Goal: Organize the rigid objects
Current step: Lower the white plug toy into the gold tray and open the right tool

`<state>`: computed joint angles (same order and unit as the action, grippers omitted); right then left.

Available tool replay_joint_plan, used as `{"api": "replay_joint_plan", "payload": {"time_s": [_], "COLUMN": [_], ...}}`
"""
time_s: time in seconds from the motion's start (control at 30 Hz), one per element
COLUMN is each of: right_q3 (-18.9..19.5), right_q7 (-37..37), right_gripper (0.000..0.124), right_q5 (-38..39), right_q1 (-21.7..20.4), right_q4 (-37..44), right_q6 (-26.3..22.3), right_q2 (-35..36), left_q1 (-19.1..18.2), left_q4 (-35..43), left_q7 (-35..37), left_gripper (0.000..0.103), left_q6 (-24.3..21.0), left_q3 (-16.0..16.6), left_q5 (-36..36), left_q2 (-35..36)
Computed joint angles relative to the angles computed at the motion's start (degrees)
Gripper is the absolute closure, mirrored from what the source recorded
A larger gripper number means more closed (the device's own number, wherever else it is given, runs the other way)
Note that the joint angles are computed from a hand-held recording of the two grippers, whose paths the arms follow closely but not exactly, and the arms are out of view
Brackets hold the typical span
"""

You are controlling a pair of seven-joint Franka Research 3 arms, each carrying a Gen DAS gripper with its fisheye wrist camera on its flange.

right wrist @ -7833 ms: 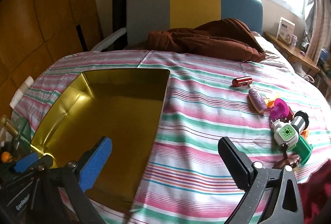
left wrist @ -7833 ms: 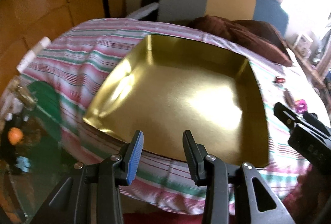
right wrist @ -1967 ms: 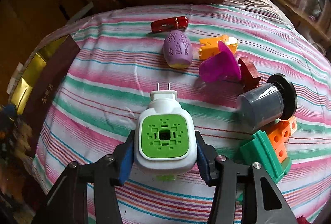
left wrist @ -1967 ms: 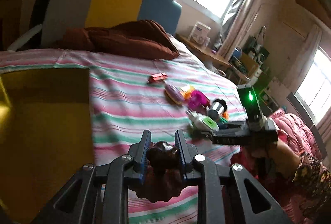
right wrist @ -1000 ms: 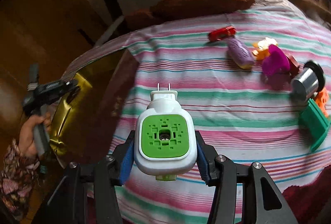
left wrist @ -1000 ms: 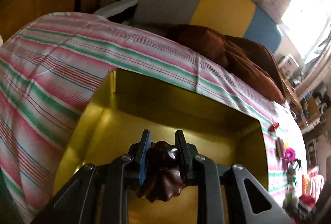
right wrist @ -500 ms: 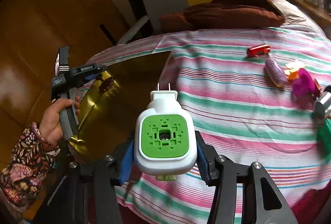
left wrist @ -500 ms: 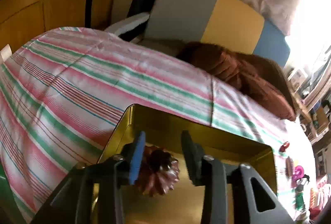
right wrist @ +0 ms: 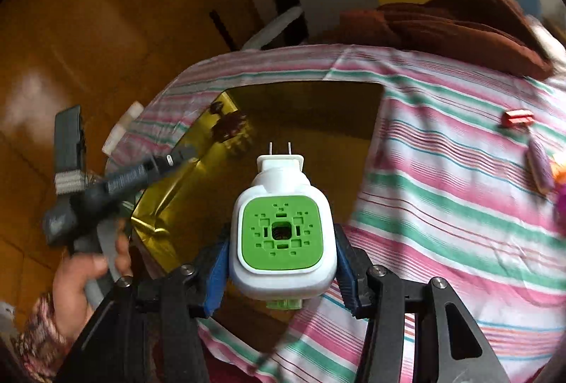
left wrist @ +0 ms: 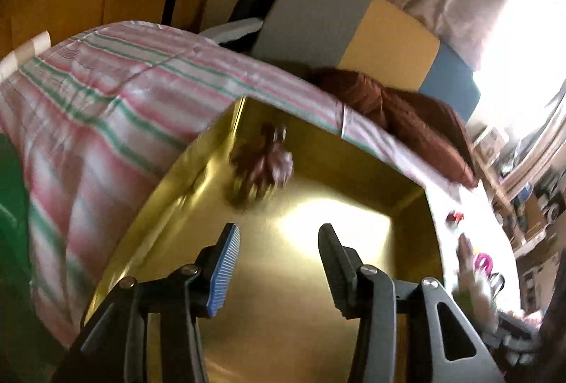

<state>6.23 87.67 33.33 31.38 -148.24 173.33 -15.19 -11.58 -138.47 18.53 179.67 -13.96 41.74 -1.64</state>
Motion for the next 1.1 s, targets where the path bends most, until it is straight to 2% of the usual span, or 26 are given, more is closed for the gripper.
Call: {"api": "replay_joint_plan", "payload": {"time_s": [0.13, 0.27, 0.37, 0.47, 0.57, 0.67, 0.87, 0.97, 1.03, 1.07, 1.1], "right_q3": [2.5, 4.6, 4.0, 2.9, 1.5, 0.7, -3.3, -4.4, -2.8, -0.8, 0.1], "right_q7": [3.0, 9.5, 13.5, 16.5, 20.0, 22.5, 32.2, 34.9, 33.3, 30.7, 29.4], "right_gripper": [0.071, 0.071, 0.071, 0.071, 0.071, 0.071, 0.071, 0.070, 0.069, 0.065, 0.055], "right_q5": [-5.6, -15.5, -21.3, -24.3, -26.1, -25.5, -31.9, -33.7, -31.4, -28.2, -26.2], "right_q1": [-2.7, -5.7, -6.2, -5.5, -4.8, -4.5, -1.1, -0.3, -1.7, -3.5, -4.2], "right_q4": [5.2, 10.9, 15.9, 20.6, 25.1, 28.8, 34.8, 37.2, 37.6, 36.7, 35.6], "right_q6": [-2.6, -5.1, -7.5, -10.0, -12.4, -13.9, -14.3, -13.7, -13.0, -11.7, -10.9], "right_q2": [4.9, 10.5, 15.2, 19.4, 23.3, 26.7, 32.5, 34.4, 34.8, 34.3, 33.5], "left_q1": [1.4, 2.4, 4.3, 5.3, 4.1, 4.2, 8.0, 5.7, 5.7, 5.7, 6.0], "left_q4": [-1.5, -2.8, -3.5, -4.7, -6.2, -7.2, -7.8, -8.4, -8.7, -8.9, -8.9], "left_q7": [-7.1, -8.7, -12.2, -14.0, -10.2, -7.9, -8.5, -4.4, -3.1, -2.4, -2.2], "left_gripper": [0.056, 0.056, 0.056, 0.056, 0.056, 0.056, 0.056, 0.056, 0.056, 0.056, 0.056], "left_q6": [-0.7, 0.7, 0.2, 0.4, 0.4, 1.1, 1.8, 1.9, 1.9, 1.9, 2.0], "left_q3": [-1.6, -2.5, -3.9, -4.3, -2.9, -2.9, -6.4, -4.6, -4.9, -4.9, -5.3], "left_q5": [8.7, 10.4, 13.9, 14.4, 9.6, 6.2, 5.8, 1.7, 0.3, -0.4, -0.7], "left_q2": [-2.0, -3.1, -4.5, -5.6, -6.0, -6.2, -7.0, -6.8, -7.0, -7.1, -7.2]}}
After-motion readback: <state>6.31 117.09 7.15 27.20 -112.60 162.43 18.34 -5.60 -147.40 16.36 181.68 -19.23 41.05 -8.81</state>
